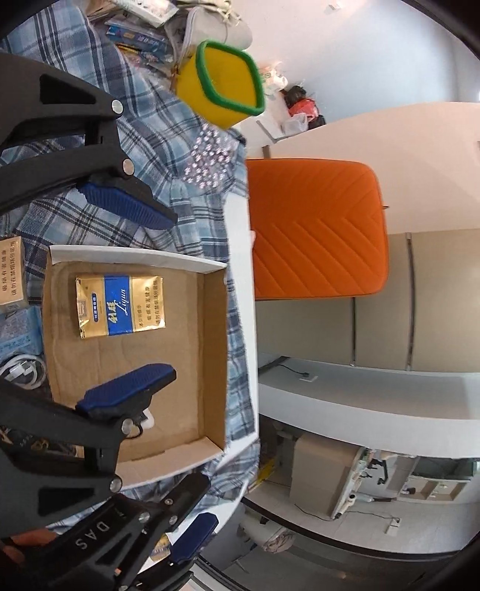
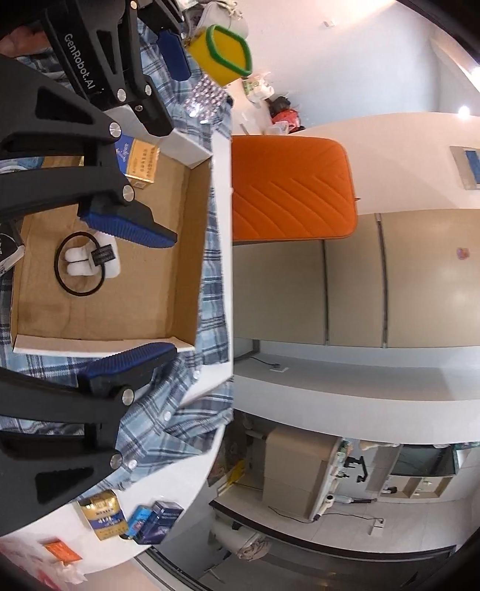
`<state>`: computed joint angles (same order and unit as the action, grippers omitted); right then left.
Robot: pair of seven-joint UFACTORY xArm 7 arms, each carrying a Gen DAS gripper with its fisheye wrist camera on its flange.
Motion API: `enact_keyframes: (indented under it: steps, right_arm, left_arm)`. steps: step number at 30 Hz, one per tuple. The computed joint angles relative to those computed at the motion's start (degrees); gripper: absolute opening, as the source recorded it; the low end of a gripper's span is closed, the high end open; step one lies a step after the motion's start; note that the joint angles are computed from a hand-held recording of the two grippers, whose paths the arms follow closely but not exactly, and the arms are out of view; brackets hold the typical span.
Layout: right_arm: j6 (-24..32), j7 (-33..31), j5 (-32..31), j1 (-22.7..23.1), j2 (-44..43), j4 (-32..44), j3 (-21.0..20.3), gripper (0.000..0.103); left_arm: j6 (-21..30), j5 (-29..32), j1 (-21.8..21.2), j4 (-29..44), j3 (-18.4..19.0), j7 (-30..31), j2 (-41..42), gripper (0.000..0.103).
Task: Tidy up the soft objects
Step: 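Open the left tool to drop the pack while the right tool releases the earbuds, then withdraw both tools and move toward the red-white pack and black Face pack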
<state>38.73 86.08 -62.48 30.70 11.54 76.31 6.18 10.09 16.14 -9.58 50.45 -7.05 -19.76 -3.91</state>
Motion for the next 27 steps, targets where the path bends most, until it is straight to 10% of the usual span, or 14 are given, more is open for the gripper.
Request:
enact_keyframes:
  steps: [15,20,27]
  right_arm:
    - [7.12,7.16,-11.64,-0.27,-12.44,-4.55,6.75,0.056]
    - [8.45,7.59,-13.28,-1.51,-17.70,-6.93,10.43,0.057]
    - [12.24,10.43,-14.31,-2.94,-23.67,-10.45,15.74,0.081]
  left_arm:
    - [-7.77,-4.41,2.90,-8.79,-2.21,2.15,-17.47,0.074]
    - [-11.25,-6.16,5.07,-12.40,-4.13,3.36,-23.55,0.102]
    - [-13.99,-10.20,-0.95,-17.73,0.47,7.40,-30.10,0.102]
